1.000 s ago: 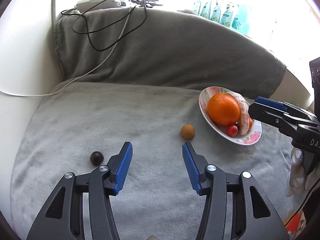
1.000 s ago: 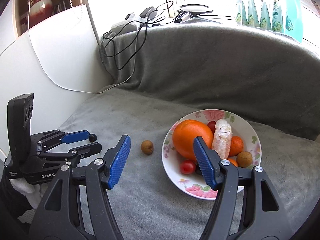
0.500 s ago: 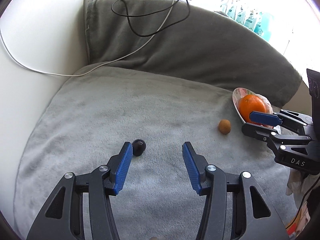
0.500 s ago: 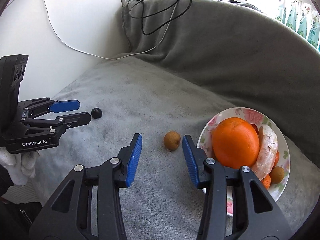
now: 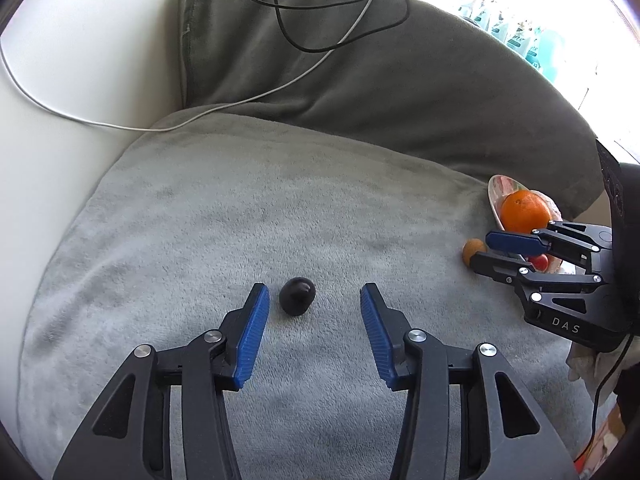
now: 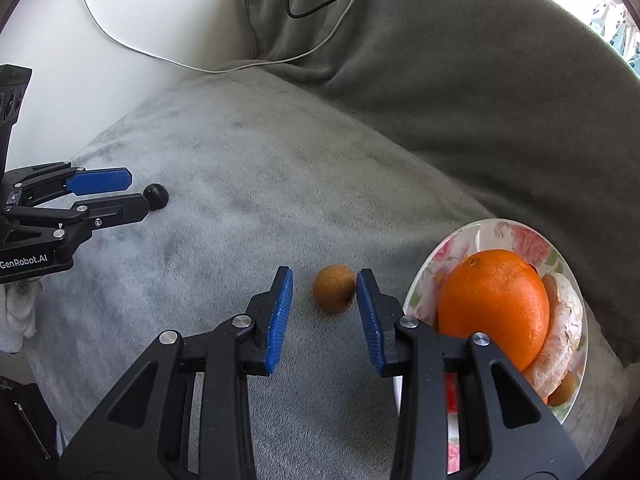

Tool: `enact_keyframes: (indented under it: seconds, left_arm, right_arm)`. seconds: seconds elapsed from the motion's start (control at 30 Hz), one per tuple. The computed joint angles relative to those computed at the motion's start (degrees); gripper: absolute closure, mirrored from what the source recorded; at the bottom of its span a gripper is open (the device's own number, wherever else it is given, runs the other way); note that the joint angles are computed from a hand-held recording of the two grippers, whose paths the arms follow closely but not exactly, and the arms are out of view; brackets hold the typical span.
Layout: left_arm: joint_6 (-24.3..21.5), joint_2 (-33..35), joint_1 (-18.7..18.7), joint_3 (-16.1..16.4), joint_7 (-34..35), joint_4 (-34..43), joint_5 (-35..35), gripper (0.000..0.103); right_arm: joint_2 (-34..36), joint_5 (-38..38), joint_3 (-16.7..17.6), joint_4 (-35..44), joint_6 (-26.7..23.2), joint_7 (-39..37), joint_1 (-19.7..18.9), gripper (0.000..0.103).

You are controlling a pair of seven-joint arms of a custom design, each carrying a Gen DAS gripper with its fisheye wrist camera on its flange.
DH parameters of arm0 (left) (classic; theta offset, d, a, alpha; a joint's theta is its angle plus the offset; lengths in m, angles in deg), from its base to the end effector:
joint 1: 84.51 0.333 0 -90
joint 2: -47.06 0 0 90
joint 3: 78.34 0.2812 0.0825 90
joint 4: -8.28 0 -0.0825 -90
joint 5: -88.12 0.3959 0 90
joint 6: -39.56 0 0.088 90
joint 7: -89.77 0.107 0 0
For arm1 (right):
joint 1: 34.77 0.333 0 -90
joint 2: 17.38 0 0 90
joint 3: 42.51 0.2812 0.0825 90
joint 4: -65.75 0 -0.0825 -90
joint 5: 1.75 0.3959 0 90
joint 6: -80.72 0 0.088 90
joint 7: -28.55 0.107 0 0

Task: Organize fruits
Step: 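Grasp the last longan with the right gripper while the left gripper grasps the dark plum, then carry the longan and the plum over the floral plate with both grippers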

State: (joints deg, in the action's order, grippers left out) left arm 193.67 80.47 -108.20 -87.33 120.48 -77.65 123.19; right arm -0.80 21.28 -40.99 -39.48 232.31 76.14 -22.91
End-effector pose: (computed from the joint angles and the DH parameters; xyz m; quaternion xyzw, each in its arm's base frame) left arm 0.6241 -0.3970 0.3631 -0.6805 0.6487 -0.2974 0.1665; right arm 0.6522 0.1433 0.3894 -0.8613 0.4186 -0.1454 0.2485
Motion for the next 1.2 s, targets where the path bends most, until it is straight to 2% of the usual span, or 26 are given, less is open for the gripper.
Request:
enact_keyframes:
  seconds: [0.17, 0.43, 0.5, 0.6, 0.87, 1.2]
  left_arm:
    - [-0.38, 0.81, 0.72, -0.44, 0.95, 0.68, -1.21, 0.059]
    - [-1.22, 3.01, 1.36, -1.34, 4.21, 3.00, -3.82, 0.075]
    - [-1.31, 3.33, 1.15, -1.05, 4.24, 3.27, -4.02, 0.076]
    - [-1.18, 3.59, 1.22, -0.78, 3.88, 3.33, -4.44, 0.083]
    - [-0.23, 2.22, 0.28, 0.22, 2.31, 2.12, -2.87, 0.084]
    - [1.73, 1.95, -0.33, -1.13, 3.90, 3.67, -2.33, 0.084]
  right_arm:
    - [1.10, -4.38, -1.17, 0.73, 1.33, 2.38, 1.54, 0.070]
    - [2.38, -8.69, -2.13, 1.85, 2.28, 5.23, 2.60, 0.075]
    - [2.41, -9.74, -2.38, 1.69, 2.87, 5.80, 2.91, 0.078]
    - [2.47, -9.94, -2.26, 1.65, 3.29, 6.12, 2.89, 0.078]
    - [0.34, -4.48, -0.21, -0.24, 4.06, 2.35, 0.83, 0.078]
    - [-4.70, 4.85, 0.65, -3.66, 5.97, -3.52, -1.82, 0.078]
